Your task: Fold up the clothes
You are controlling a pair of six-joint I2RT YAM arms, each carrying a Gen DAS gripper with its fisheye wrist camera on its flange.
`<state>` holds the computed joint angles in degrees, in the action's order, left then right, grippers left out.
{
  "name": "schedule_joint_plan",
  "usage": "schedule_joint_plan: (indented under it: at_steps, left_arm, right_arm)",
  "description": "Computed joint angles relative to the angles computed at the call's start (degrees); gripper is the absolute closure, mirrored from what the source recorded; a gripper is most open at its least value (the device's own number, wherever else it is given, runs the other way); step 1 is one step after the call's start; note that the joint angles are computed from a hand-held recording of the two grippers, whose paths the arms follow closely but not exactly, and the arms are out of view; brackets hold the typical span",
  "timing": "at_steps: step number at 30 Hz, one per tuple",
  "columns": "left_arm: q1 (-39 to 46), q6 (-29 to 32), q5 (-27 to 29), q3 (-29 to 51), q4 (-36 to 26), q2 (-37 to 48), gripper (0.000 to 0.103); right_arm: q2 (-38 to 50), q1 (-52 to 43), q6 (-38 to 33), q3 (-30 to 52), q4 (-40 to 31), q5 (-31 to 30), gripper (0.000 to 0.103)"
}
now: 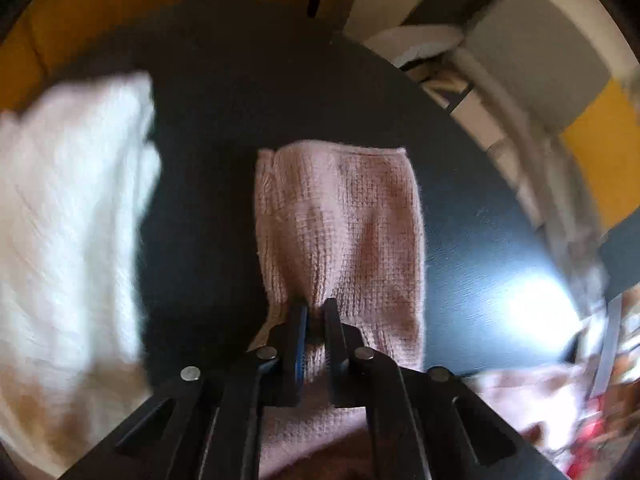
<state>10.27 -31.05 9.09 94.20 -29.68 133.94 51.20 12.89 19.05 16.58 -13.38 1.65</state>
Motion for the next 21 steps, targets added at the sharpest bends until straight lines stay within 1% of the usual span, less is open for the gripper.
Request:
schedule_joint_plan:
  at_steps: [1, 3, 6, 8, 9, 11, 12, 13, 15, 17, 18, 20, 21]
  left_arm:
    - [0.8, -0.9, 1.4, -1.7, 1.4, -1.2, 0.097]
    - [1.7, -2.2, 4.0, -6.6, 6.4, -4.4, 0.097]
    - [1.8, -2.5, 8.5, -13.5, 13.3, -10.7, 0.097]
    - [1.4, -2.6, 11.6, -17.3, 16.2, -15.5, 0.097]
    - [1.2, -2.6, 13.1, -19.1, 17.4, -18.0, 0.097]
    - [0.7, -2.8, 16.2, -21.7, 18.8, -22.3, 0.097]
    - [0.1, -2.4, 17.2, -21.1, 18.6, -23.3, 0.097]
    - [-0.2, -2.0, 18.4, -22.3, 18.6, -25.6, 0.097]
    - [-1.6, -2.6, 20.2, -22.1, 18.6, -27.4, 0.097]
    - [-3.5, -3.3, 21.7, -21.3, 18.8, -28.4, 0.097]
    - [-4.8, -3.3, 21.8, -20.6, 18.6, -28.5, 0.097]
    - [-6.8, -2.7, 21.9, -22.9, 17.5, -32.4, 0.097]
    - [-8.3, -2.8, 21.7, -23.0, 17.6, -32.6, 0.097]
  right_arm:
    - [0.2, 0.2, 0.0, 0.1, -0.2, 0.3, 0.0]
    - [1.2, 1.3, 0.1, 0.7, -0.6, 1.6, 0.0]
    - [4.5, 4.7, 0.8, 2.6, -1.9, 6.0, 0.0]
    - [7.2, 7.3, 1.8, 4.4, -3.3, 9.3, 0.0]
    - [7.6, 7.6, 2.1, 4.9, -4.0, 9.6, 0.0]
    - [7.4, 6.9, 3.7, 6.6, -7.1, 8.1, 0.0]
    - [6.8, 6.5, 4.7, 7.5, -8.8, 7.2, 0.002]
    - [5.5, 6.7, 5.8, 8.2, -10.0, 6.7, 0.006]
    - [3.6, 9.0, 7.7, 9.7, -11.3, 8.2, 0.006]
    - [5.5, 12.5, 7.7, 12.0, -11.1, 10.7, 0.006]
    - [8.0, 13.5, 7.5, 13.1, -10.3, 11.4, 0.006]
    - [13.0, 15.0, 6.9, 15.1, -8.8, 12.5, 0.006]
    - [15.7, 14.9, 6.9, 15.4, -7.7, 12.4, 0.006]
